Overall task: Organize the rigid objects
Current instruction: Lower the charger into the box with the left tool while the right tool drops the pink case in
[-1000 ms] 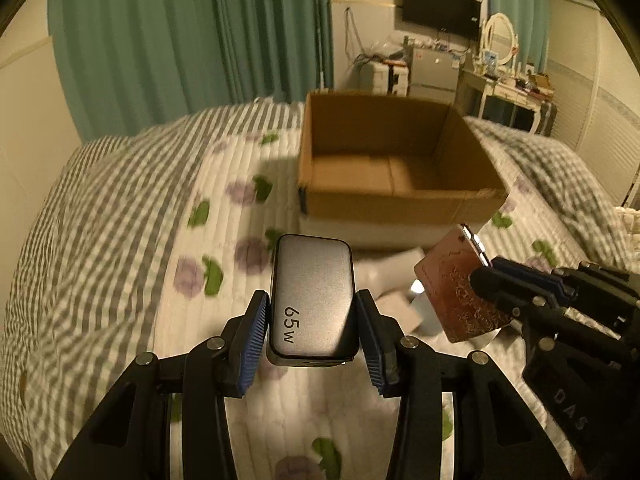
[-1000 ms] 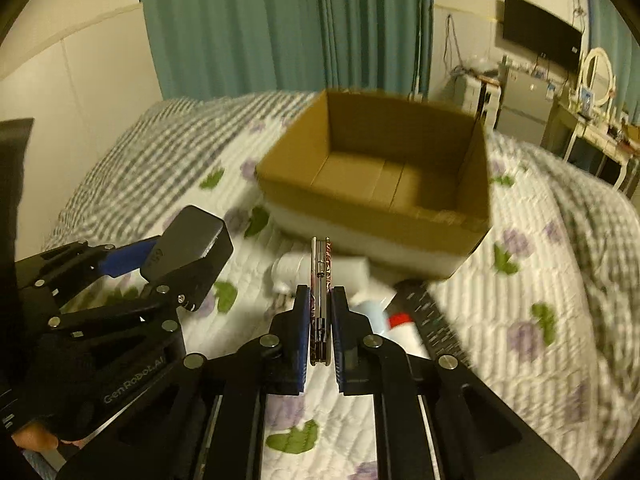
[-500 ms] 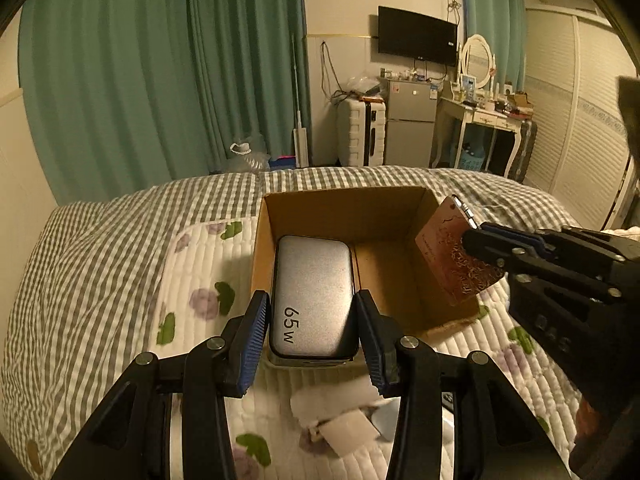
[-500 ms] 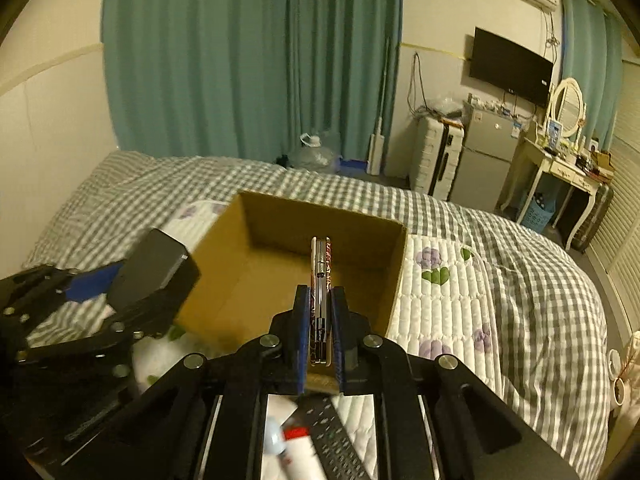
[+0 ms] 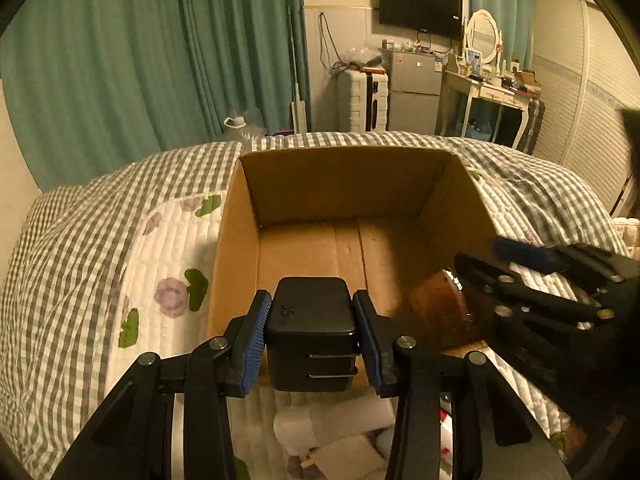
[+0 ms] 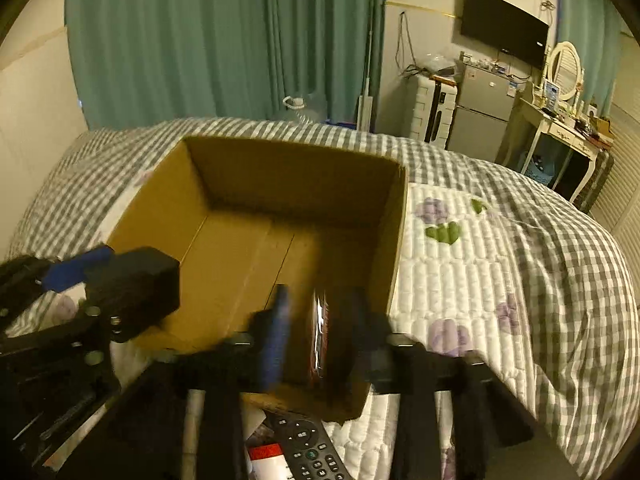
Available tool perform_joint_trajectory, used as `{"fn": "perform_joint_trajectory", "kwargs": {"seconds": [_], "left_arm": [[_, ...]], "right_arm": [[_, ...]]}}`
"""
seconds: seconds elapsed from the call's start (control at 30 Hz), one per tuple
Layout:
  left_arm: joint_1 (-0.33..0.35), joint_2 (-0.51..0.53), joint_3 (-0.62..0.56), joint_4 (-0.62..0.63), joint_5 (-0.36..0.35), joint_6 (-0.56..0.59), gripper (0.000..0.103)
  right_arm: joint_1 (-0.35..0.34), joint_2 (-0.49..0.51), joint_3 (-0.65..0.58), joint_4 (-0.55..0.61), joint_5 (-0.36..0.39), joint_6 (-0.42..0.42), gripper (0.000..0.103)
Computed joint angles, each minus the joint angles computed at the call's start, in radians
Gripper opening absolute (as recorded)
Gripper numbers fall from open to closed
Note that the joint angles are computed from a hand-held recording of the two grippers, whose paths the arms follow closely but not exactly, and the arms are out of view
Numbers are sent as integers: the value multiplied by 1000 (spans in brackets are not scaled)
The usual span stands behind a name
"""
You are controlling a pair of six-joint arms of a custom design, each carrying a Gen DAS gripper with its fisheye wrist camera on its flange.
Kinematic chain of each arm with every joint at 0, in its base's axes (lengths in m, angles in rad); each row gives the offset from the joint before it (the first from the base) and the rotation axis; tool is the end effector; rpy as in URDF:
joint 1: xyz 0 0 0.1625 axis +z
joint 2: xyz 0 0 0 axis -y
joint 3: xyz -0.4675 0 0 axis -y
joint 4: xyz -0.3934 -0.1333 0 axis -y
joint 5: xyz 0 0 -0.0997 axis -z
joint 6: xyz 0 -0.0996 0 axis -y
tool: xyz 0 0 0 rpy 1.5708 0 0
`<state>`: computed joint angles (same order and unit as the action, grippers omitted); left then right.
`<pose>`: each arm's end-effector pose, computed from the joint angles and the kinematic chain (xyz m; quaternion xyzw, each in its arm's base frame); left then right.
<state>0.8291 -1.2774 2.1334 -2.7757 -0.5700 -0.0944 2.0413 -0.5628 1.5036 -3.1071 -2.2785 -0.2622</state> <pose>-0.1811 -0.5191 0.2965 0.1958 0.8457 -0.3310 0.3700 0.4021 -0.6393 0.0873 0.2263 -0.8737 0.3081 0.3009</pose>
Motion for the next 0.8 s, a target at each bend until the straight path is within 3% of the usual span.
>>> {"fn": "perform_joint_trajectory", "kwargs": {"seconds": [0.27,0.33,0.4,0.43,0.5,0.8], "left_arm": [[27,71,-44,-22,-1,24,43],[28,78,-43,-21,-8,39,48],[17,73,-31,-31,0,46,74],[7,69,-19,-45,20,44,80],[-13,52,3,-62,43,39,83],[-116,-115,93,218,124,-234,93]], "right_arm": [[-7,-46,51,-73,-15,-29,50],[-10,-58,72,-86,-15,-34,55],[-9,-64,85,-98,-24,-39,62],[-4,-69,96,-102,-36,-40,62],[2,-78,112,-108,-47,-43,63],[51,-141,224,-126,-96,-38,72]]}}
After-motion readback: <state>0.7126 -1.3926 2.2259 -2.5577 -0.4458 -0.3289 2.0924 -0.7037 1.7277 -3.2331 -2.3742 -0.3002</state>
